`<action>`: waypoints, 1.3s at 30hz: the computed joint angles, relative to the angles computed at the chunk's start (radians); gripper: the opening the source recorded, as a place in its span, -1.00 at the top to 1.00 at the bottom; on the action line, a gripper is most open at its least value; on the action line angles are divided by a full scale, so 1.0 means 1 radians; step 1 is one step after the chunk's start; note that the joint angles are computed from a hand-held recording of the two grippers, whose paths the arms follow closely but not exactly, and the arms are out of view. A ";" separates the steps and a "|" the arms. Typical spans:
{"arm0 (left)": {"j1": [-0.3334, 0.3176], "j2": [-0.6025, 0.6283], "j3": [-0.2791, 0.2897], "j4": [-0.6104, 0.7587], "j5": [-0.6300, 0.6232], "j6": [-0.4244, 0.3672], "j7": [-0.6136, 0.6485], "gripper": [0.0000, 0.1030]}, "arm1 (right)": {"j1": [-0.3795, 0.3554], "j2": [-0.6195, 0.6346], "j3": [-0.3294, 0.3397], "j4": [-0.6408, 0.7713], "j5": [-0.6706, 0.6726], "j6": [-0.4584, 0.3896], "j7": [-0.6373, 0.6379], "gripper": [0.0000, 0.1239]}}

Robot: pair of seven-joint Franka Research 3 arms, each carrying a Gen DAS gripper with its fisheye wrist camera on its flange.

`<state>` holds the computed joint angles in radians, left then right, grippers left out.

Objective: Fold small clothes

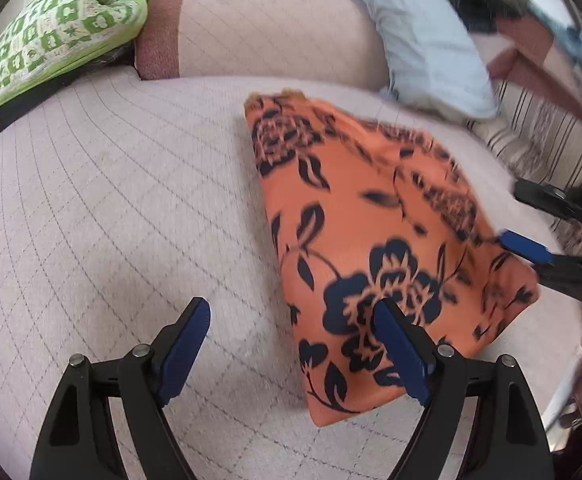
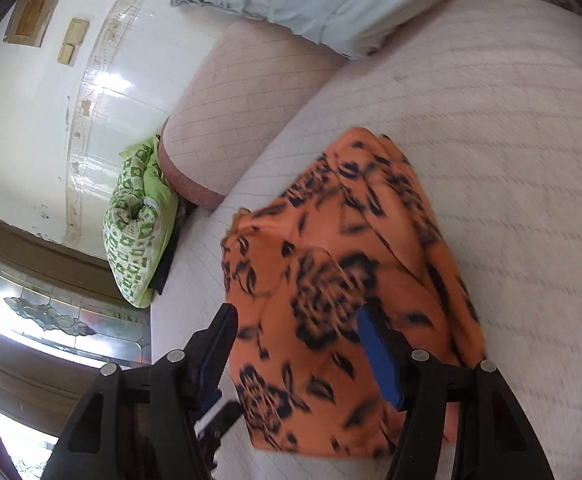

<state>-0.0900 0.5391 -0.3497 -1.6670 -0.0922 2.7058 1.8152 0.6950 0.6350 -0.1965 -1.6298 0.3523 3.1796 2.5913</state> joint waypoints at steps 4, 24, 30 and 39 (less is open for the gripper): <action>-0.046 0.006 0.044 -0.010 0.072 0.021 -0.055 -0.67 | 0.082 -0.020 -0.083 -0.081 -0.004 -0.063 0.074 -0.03; -0.135 0.096 0.104 0.124 0.191 0.069 -0.198 -0.90 | -0.085 0.183 0.009 0.260 -0.037 -0.102 0.017 -0.05; -0.109 0.154 0.065 0.222 0.142 -0.069 -0.256 -0.96 | -0.105 0.185 0.034 0.267 -0.086 -0.115 0.026 -0.06; -0.103 0.095 0.055 0.169 0.125 0.021 -0.306 -0.96 | -0.030 0.094 -0.024 0.068 0.012 0.127 -0.036 -0.05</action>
